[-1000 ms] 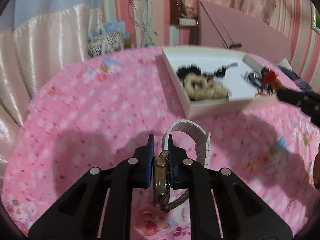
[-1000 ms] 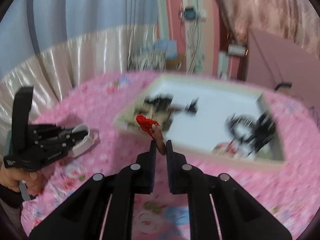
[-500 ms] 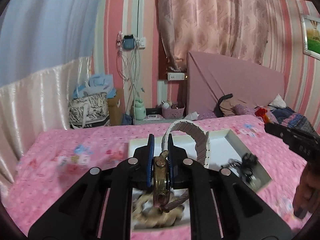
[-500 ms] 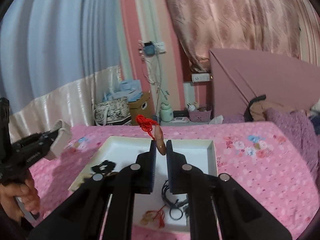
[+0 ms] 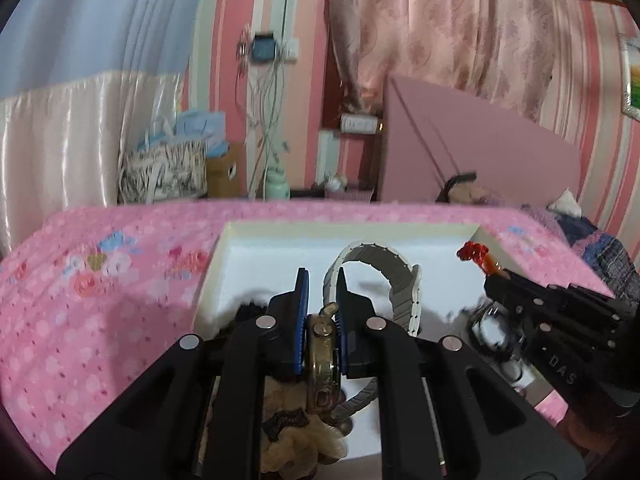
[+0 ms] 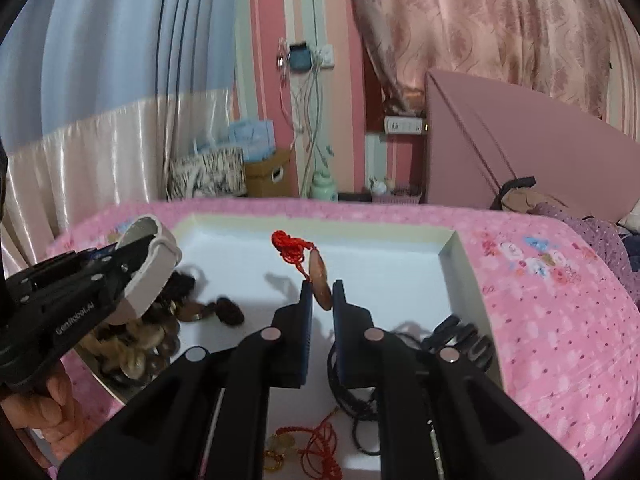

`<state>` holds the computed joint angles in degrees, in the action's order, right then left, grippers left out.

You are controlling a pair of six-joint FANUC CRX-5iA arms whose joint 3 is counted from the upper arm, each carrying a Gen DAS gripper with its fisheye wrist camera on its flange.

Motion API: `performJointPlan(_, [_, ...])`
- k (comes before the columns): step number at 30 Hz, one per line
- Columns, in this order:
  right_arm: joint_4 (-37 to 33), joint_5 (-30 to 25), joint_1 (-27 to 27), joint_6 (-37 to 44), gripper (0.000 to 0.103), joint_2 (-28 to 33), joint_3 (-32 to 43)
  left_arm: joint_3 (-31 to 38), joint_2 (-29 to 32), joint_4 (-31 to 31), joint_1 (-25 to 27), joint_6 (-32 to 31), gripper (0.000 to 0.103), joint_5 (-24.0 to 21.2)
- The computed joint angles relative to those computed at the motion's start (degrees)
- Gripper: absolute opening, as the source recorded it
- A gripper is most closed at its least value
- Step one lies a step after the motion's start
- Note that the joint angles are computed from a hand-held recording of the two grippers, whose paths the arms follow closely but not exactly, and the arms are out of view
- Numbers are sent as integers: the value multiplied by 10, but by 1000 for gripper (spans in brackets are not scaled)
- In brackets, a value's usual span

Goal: Organize jewelry
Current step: 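Carry both items into the white tray and open both tools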

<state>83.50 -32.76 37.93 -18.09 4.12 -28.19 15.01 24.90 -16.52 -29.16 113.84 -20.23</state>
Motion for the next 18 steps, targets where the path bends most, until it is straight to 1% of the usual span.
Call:
performJointPlan(3, [-20,-20,11,14,10,5,6,-3,7,35,7,-26,10,-4])
performJointPlan(5, [-46,-19,15,34,10,7,11,-8,10,63,12,-49,10,1])
performJointPlan(7, [-45,-25,17,29,10,7,9,-5,18,89,15,-73,10,-6])
performJointPlan(10, [-62,-41,25,45,10,12,16,-12,14,87,13,-75,12,-5])
performJointPlan(12, [-78,-48,29,61,10,18,25,1,19,78,9,-78,13,-26])
performJointPlan(18, [-119,-56,35,98,10,26,41,22,27,52,1,-61,14,-51])
